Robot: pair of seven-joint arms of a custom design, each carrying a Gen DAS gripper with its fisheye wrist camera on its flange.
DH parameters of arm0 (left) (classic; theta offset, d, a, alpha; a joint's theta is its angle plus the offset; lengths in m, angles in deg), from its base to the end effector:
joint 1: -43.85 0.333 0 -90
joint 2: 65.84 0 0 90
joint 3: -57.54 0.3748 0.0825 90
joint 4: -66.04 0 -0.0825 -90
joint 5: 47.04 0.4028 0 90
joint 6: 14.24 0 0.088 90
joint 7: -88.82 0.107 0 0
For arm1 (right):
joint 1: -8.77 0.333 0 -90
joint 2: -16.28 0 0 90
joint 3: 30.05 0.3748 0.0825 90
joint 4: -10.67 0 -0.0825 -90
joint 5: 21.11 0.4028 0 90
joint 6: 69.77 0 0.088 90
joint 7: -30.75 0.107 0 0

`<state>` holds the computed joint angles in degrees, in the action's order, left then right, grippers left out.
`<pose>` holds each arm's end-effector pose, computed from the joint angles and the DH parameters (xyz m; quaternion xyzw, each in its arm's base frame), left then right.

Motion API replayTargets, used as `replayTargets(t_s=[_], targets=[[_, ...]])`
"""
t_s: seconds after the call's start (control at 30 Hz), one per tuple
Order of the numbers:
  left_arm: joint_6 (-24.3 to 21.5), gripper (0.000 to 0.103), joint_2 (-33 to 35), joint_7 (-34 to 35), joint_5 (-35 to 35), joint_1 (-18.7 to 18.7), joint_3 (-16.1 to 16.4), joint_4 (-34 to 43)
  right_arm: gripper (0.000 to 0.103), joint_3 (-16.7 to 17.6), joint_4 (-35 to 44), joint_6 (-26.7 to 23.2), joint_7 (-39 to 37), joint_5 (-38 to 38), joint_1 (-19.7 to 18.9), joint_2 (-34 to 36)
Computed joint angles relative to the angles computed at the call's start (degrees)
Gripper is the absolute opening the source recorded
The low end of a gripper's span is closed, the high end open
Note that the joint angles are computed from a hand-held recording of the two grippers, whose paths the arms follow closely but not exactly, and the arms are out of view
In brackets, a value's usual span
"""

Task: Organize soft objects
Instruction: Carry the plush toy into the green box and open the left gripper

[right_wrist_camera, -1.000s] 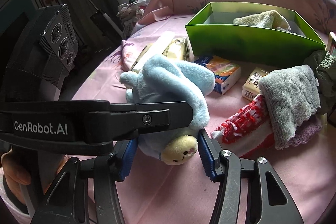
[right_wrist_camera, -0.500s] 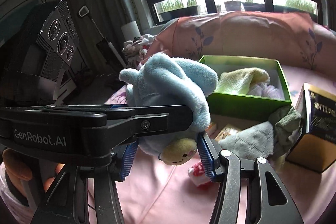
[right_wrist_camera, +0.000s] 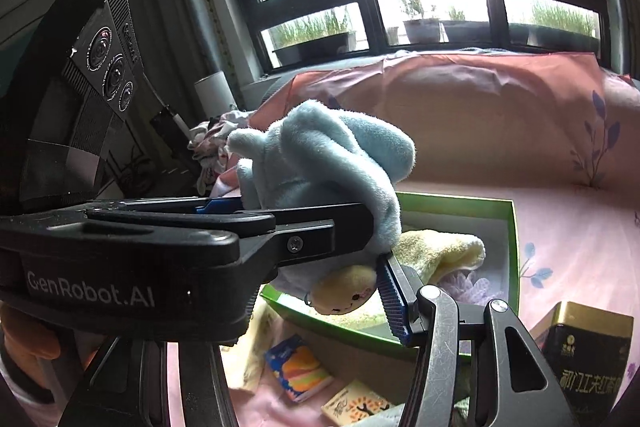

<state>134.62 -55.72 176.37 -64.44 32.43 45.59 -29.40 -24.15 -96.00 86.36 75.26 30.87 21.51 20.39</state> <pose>0.6440 -0.2571 0.6427 -0.6009 0.6979 -0.3818 0.0780 0.6239 0.1772 0.6092 -0.7393 0.4804 -0.1263 0.4546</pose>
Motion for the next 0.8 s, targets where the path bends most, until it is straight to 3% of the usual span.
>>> replayTargets(t_s=[0.23,0.33,0.47,0.57,0.73,0.8], targets=[[-4.5,0.067,8.6,-3.2,-1.5,1.1,0.2,5.2,0.056,0.1,7.2,-5.2,14.9,-15.3,-1.0,9.9],[-6.2,0.067,10.8,-3.6,-3.7,1.9,-0.2,6.5,0.056,0.7,8.6,-6.9,19.2,-20.2,-1.7,12.0],[-8.0,0.071,12.3,-6.3,-1.6,0.9,0.7,8.1,0.059,1.5,8.9,-7.5,23.5,-25.3,-2.5,13.0],[-8.7,0.084,11.7,-9.8,3.3,-0.9,2.4,8.1,0.064,0.9,8.1,-6.8,27.4,-30.9,-1.8,12.5],[-8.4,0.087,8.2,-12.1,10.0,-2.4,3.3,5.8,0.073,0.2,2.2,-1.8,31.5,-37.8,-1.5,8.0],[-6.6,0.099,5.9,-12.7,12.7,-2.7,3.6,3.0,0.073,0.2,-0.4,-0.4,31.8,-38.3,-1.9,5.7]])
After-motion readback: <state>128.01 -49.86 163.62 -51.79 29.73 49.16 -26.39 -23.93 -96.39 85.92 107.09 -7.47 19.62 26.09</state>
